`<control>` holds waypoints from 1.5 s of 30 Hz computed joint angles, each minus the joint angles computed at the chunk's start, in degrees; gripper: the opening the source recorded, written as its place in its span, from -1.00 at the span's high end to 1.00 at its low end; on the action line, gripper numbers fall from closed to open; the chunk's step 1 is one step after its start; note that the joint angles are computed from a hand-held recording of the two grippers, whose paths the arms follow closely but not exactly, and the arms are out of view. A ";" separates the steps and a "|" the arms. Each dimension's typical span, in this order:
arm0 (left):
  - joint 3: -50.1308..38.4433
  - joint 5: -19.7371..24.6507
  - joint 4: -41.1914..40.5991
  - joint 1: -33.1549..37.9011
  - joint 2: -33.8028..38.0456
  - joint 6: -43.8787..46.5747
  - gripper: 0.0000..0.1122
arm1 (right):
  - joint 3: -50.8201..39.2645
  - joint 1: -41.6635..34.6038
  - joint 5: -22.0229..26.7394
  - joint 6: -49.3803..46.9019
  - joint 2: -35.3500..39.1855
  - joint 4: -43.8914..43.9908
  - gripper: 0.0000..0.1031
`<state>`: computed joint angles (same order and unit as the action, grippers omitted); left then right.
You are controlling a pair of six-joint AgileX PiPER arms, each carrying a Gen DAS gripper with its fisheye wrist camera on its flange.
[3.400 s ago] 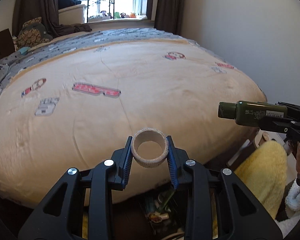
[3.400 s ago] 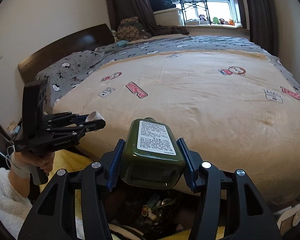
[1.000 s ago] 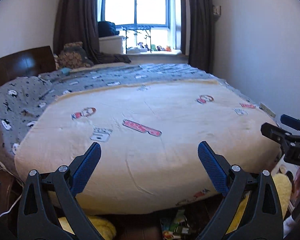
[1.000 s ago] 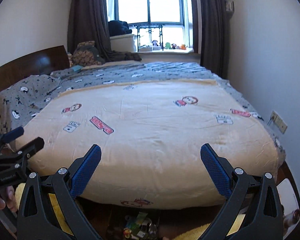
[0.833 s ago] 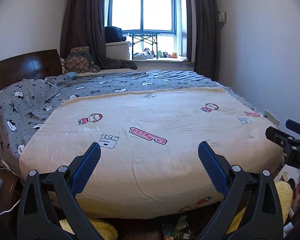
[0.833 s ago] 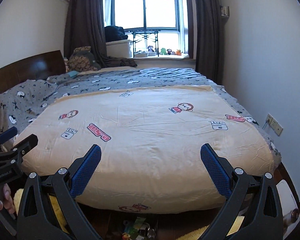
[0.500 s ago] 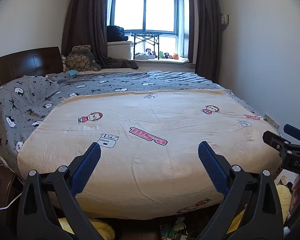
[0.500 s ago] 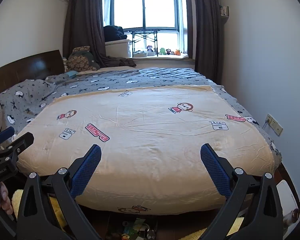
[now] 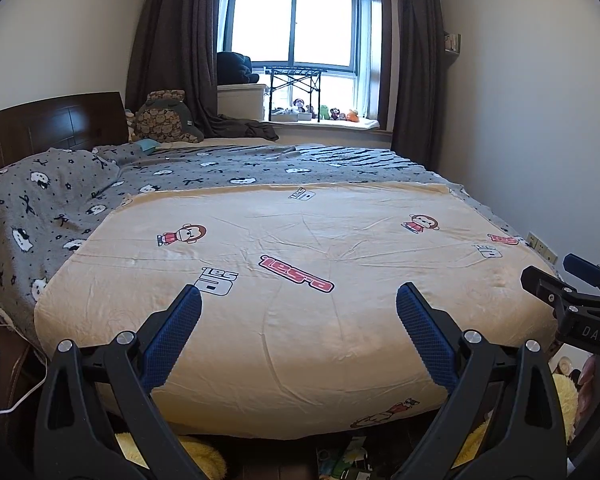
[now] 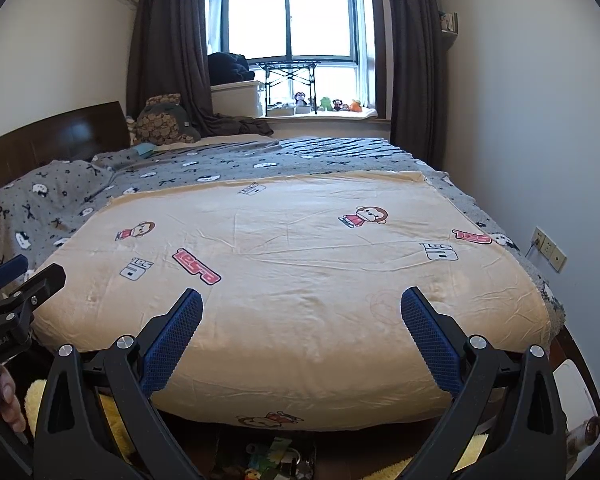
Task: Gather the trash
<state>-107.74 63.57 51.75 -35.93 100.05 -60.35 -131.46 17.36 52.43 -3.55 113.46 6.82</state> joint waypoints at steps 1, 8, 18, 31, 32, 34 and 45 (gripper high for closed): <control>-0.09 0.07 0.04 -0.01 0.02 -0.02 -0.66 | 0.00 0.00 0.00 0.00 0.00 0.00 -0.93; -1.20 1.08 0.33 -0.44 0.61 0.10 -0.66 | -0.06 0.11 -0.08 0.16 0.03 -0.20 -0.93; -1.52 1.74 0.47 -0.66 0.97 0.38 -0.66 | 0.12 0.50 -0.27 0.86 -0.26 -1.02 -0.93; -1.17 2.22 0.63 -0.65 0.23 0.17 -0.66 | 0.59 -0.09 -0.84 0.85 -0.74 -0.39 -0.93; -1.17 2.33 0.70 -0.70 0.16 0.08 -0.66 | 0.62 -0.12 -0.74 0.86 -0.78 -0.32 -0.93; -1.31 2.38 0.98 -0.78 0.14 -0.02 -0.66 | 0.96 -0.23 -1.06 0.58 -1.07 -0.02 -0.93; -0.07 2.84 2.36 -1.40 -0.86 -1.38 -0.66 | -0.22 -0.26 -0.18 0.34 -0.44 0.56 -0.93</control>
<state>-107.81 66.41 54.11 -37.33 99.19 -61.72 -131.68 17.10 52.25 -3.21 113.02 7.38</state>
